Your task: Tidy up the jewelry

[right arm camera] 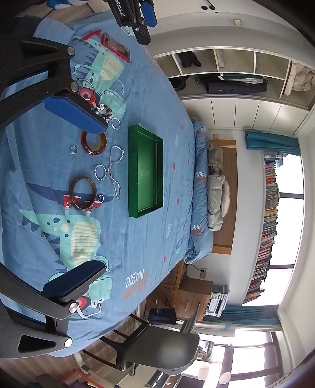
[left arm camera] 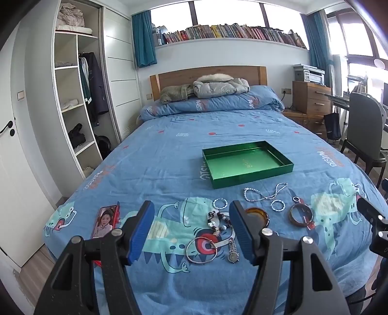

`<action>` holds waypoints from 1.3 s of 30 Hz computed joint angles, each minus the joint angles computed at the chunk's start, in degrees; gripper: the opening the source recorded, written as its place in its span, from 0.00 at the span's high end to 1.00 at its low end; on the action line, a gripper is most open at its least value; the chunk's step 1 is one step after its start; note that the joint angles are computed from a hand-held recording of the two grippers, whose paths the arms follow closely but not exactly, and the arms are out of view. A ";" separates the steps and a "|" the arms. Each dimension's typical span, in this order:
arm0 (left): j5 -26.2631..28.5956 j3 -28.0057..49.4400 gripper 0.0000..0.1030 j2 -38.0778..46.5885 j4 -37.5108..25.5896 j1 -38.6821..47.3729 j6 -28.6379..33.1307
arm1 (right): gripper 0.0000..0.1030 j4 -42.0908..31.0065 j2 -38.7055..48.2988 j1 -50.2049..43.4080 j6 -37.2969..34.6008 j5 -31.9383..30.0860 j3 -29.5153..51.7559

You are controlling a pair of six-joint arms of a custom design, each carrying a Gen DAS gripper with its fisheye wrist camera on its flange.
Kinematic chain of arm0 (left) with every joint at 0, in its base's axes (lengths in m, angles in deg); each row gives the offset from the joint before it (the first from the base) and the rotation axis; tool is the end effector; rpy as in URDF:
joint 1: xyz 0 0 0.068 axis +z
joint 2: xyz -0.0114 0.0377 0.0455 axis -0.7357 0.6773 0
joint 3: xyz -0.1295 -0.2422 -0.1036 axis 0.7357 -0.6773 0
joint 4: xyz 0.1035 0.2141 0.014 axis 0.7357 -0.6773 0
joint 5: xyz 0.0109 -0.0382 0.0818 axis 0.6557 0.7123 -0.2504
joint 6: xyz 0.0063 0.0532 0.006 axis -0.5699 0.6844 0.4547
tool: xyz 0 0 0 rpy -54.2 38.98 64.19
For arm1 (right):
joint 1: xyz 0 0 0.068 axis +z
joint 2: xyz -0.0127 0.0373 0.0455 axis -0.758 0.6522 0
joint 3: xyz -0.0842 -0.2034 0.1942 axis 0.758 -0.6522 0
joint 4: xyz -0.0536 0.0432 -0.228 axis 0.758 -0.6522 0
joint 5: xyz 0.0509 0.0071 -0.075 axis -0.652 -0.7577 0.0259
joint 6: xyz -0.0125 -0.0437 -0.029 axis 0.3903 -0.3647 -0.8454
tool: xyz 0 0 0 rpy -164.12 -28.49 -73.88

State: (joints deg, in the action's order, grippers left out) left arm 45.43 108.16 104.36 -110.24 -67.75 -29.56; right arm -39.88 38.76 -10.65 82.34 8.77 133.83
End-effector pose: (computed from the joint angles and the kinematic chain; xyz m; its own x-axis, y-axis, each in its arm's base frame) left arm 0.2890 -0.0964 0.3703 -0.4835 0.1628 -0.8601 0.0967 0.9865 0.1323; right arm 0.2388 0.1610 0.3541 -0.4507 -0.0002 -0.8927 0.1186 0.9911 -0.0601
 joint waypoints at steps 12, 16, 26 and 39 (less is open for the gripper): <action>0.07 -1.86 0.40 0.52 0.48 -0.18 -1.73 | 0.00 -1.25 1.34 -1.27 1.42 0.50 0.87; 0.71 1.10 0.40 2.64 -1.84 0.42 -1.80 | 0.00 -1.26 1.76 -1.38 1.23 0.02 1.03; 1.11 1.43 0.40 3.19 -2.54 0.77 -2.06 | 0.00 -1.61 2.20 -1.59 1.26 -0.61 1.45; 2.81 1.80 0.40 3.72 -2.87 1.40 -2.45 | 0.00 -1.66 2.55 -1.54 1.68 -1.02 1.68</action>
